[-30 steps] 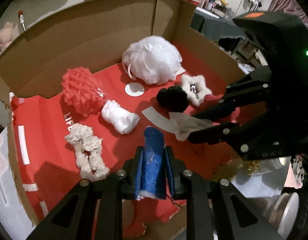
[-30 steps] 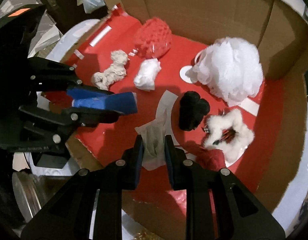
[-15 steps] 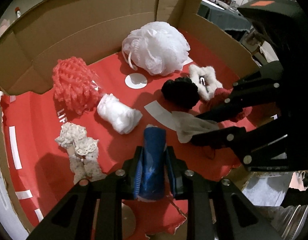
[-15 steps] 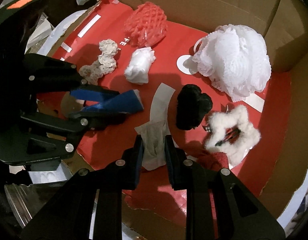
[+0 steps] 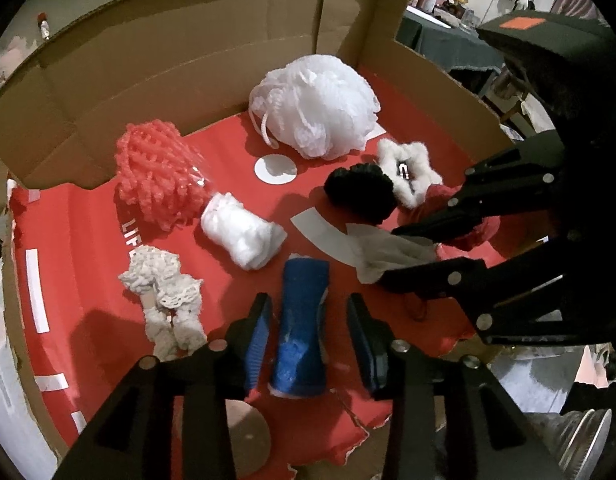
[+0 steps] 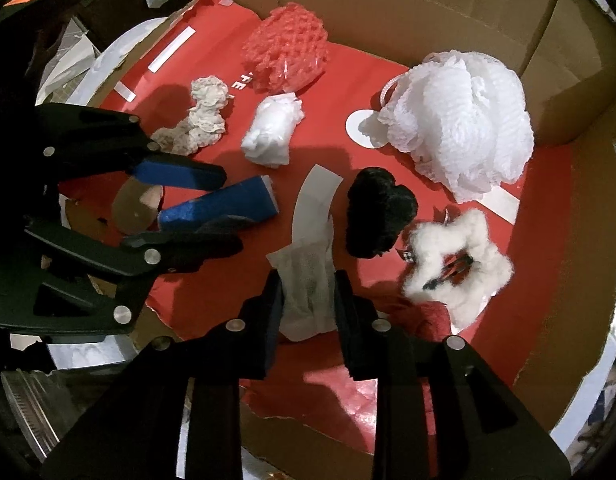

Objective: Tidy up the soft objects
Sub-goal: 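Lower both tools into the box and open them to release the items, then lift both open tools up out of the box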

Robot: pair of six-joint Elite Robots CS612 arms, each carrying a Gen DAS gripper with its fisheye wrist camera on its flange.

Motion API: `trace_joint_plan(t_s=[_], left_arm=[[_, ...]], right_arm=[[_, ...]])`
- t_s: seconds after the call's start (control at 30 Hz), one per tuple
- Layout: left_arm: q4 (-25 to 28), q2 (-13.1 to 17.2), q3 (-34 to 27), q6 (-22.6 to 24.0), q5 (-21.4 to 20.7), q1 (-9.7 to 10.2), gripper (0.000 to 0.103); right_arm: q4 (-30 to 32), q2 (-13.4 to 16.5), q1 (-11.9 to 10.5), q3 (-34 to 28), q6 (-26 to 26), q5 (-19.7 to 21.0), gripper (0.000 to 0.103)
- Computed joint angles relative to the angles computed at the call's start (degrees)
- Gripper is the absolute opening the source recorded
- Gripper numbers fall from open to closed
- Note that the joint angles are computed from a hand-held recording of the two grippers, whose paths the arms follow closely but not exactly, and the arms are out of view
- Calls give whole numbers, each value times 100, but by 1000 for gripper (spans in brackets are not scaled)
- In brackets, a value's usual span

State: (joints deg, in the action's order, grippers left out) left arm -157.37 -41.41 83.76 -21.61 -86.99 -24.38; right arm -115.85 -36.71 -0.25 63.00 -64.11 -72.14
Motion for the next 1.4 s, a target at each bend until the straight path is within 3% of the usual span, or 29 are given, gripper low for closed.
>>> trace_joint_plan(t_s=[0.33, 0.37, 0.4, 0.43, 0.47, 0.5, 0.7, 0.87, 1.13, 1.4], left_arm=[[-434, -255, 381, -378, 339, -56, 63], [-502, -275, 418, -447, 424, -73, 64], [-582, -307, 473, -516, 505, -88, 67], [-678, -336, 526, -579, 563, -100, 69], [-759, -361, 571, -622, 604, -108, 71], [-852, -387, 621, -671, 669, -122, 72], [-1130, -514, 844, -1031, 1101, -223, 83], [-1371, -588, 1038, -1408, 1580, -330, 94], [-1348, -639, 1245, -2197, 1991, -395, 95], [-1111, -590, 1241, -2363, 2048, -428, 96]], right_arm=[[-381, -71, -43, 151, 164, 53, 27], [-421, -87, -52, 171, 199, 72, 31], [-465, -111, -66, 201, 230, 116, 42], [-527, -135, -81, 233, 264, 160, 54], [-643, -165, -97, 290, 306, 221, 74], [-774, -198, -121, 352, 327, 313, 75], [-1422, -423, -209, 724, 618, 429, 75], [-1952, -587, -304, 1003, 1247, 419, 75], [-2836, -715, -398, 1466, 2206, 312, 75], [-3046, -679, -436, 1596, 2513, 343, 75]])
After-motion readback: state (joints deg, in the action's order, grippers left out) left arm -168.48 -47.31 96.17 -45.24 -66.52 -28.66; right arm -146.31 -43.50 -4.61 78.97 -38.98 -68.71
